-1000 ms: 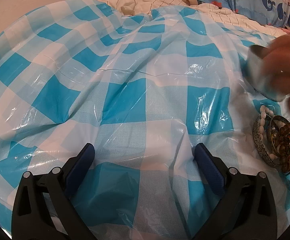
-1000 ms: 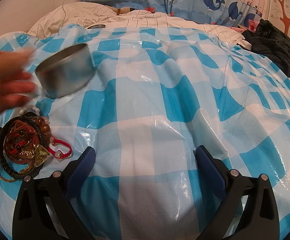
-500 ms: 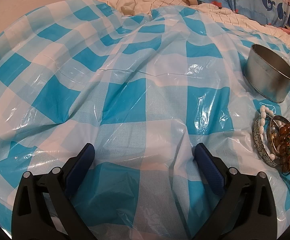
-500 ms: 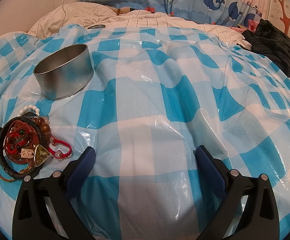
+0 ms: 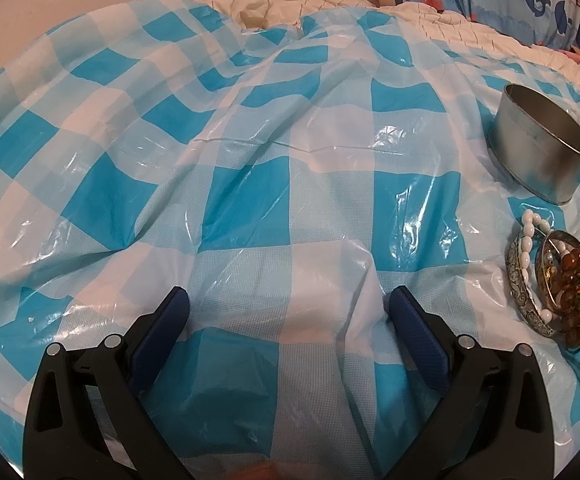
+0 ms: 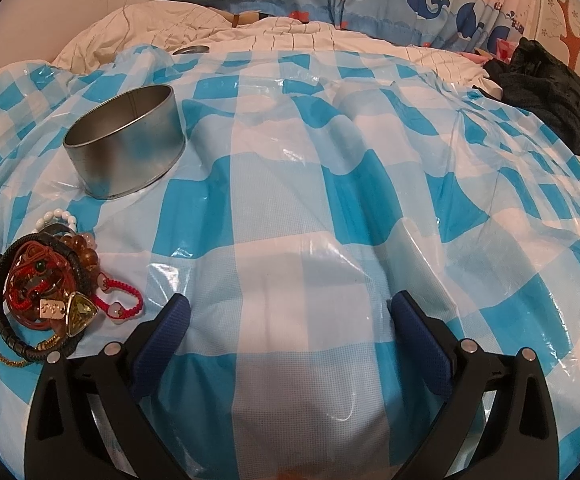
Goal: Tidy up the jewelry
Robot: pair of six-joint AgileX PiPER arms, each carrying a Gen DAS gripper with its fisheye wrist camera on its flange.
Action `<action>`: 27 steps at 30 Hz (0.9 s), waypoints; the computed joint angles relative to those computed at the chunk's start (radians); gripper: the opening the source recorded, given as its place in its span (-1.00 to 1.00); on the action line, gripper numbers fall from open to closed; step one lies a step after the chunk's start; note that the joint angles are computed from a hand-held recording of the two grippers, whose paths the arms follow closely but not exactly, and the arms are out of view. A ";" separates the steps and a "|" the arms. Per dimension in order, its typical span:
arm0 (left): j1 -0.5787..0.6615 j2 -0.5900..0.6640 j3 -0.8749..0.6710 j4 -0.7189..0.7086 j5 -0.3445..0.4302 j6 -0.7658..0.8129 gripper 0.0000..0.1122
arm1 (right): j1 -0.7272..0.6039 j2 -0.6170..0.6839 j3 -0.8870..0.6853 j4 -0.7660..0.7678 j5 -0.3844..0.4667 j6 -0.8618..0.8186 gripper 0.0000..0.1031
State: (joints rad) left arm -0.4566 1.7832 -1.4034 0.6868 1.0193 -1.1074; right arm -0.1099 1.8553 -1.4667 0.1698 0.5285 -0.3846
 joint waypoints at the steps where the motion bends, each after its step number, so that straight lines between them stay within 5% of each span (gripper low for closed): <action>1: -0.001 0.004 -0.009 -0.002 0.009 0.003 0.70 | 0.004 0.007 -0.012 -0.009 0.003 0.010 0.86; 6: -0.025 0.035 -0.054 0.021 0.075 -0.014 0.70 | 0.003 0.013 -0.026 -0.008 0.010 0.010 0.86; 27: -0.038 0.036 -0.057 0.042 0.079 -0.028 0.70 | -0.002 0.011 -0.025 0.011 0.014 -0.005 0.86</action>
